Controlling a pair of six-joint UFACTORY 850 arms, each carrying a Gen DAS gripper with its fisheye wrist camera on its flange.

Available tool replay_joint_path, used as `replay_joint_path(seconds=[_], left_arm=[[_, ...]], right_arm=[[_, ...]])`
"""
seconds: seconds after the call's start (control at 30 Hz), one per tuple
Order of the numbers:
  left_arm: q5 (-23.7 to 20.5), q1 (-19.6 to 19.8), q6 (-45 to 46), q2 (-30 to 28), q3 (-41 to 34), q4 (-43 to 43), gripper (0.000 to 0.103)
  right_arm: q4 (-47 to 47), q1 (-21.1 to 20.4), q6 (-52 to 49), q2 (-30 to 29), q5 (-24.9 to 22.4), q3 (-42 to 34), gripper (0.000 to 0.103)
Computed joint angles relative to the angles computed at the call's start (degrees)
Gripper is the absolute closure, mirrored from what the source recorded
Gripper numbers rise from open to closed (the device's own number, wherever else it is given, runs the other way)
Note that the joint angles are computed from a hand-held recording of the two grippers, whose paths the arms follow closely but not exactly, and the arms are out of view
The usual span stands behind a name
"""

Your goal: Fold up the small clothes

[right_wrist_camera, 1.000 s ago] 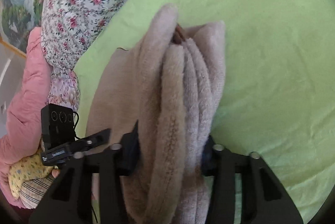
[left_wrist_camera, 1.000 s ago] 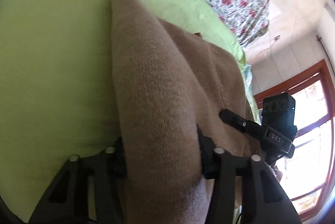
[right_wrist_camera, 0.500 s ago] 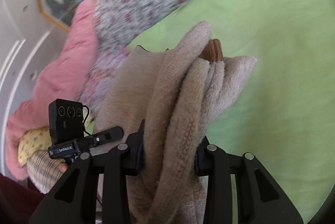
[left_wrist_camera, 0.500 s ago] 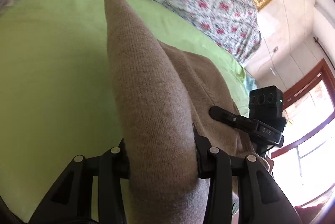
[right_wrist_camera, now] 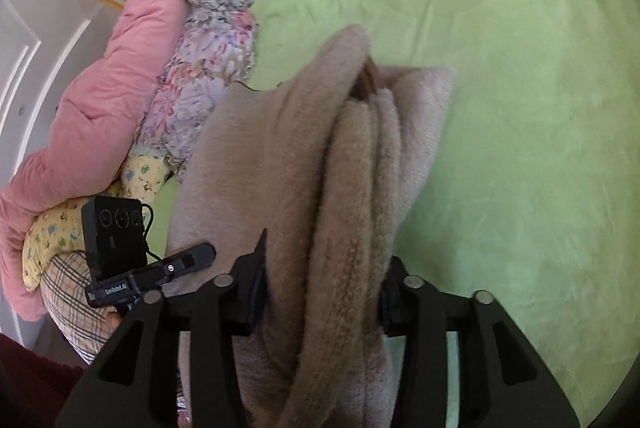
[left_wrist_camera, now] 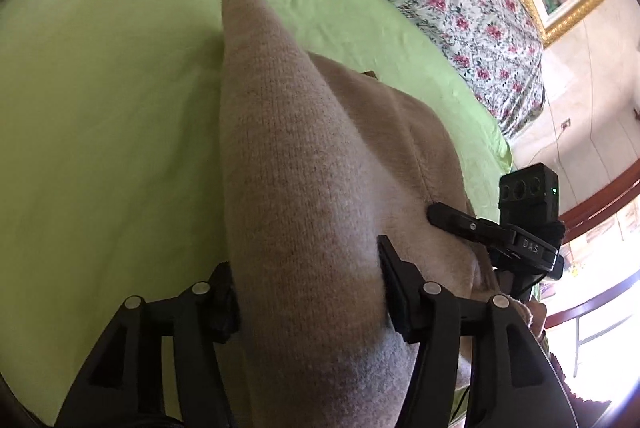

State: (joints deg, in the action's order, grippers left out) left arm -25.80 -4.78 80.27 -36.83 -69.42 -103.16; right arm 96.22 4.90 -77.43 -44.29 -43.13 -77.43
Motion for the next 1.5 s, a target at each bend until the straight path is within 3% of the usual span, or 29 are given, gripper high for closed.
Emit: replay_joint_path(seconds=[0.17, 0.3, 0.4, 0.5, 0.6, 0.73, 0.8, 0.97, 1.07, 1.13, 1.23, 1.37, 1.5], left_arm=[[2.94, 0.34, -2.12, 3.31, 2.14, 2.26, 0.043], [8.0, -0.07, 7.58, 7.61, 5.56, -7.34, 0.043], [10.41, -0.79, 14.61, 8.58, 5.73, -13.1, 0.043], [16.71, -2.26, 14.19, 7.58, 4.01, -12.09, 0.046], [15.09, -1.81, 7.51, 6.25, 3.19, -5.49, 0.046], [13.67, -1.65, 2.76, 4.38, 1.47, -0.63, 0.045], [14.38, -2.01, -1.27, 3.46, 0.03, 3.55, 0.045], [14.72, -2.86, -5.23, 1.66, -3.06, 8.61, 0.042], [18.12, -4.23, -13.98, 0.5, -3.98, 18.53, 0.041], [17.42, -4.03, -10.71, 1.12, -2.81, 15.17, 0.04], [15.98, -3.61, -5.65, 4.03, 0.34, 9.46, 0.042], [16.17, -3.94, 8.03, 9.94, 7.28, -1.82, 0.042], [12.97, -3.72, 11.06, 14.32, 14.02, -5.08, 0.042]], right_arm=[[-2.34, 0.34, 2.85, 5.36, 8.22, 2.37, 0.052], [3.91, 0.58, -3.49, 10.8, 12.93, 5.58, 0.052], [0.71, 1.67, -2.41, 11.06, 13.6, 3.92, 0.052], [-7.6, 3.48, 5.21, 8.11, 16.26, -0.56, 0.056], [-17.77, 4.46, 15.71, 5.26, 19.46, -3.76, 0.065], [-16.28, 4.05, 14.63, 3.95, 17.63, -4.38, 0.068], [-13.39, 3.39, 12.61, 3.35, 15.96, -4.93, 0.095], [1.04, 1.6, 1.64, 4.91, 15.8, -3.93, 0.096], [-9.48, 1.94, 11.05, 2.37, 17.52, -5.99, 0.096], [-12.29, 2.18, 13.76, 1.26, 17.63, -5.85, 0.095], [-5.94, 1.49, 9.79, 3.22, 16.51, -2.96, 0.092], [0.33, 1.77, 2.6, 9.8, 17.88, 4.11, 0.092], [7.11, 2.73, -4.9, 16.49, 16.84, 12.89, 0.091]])
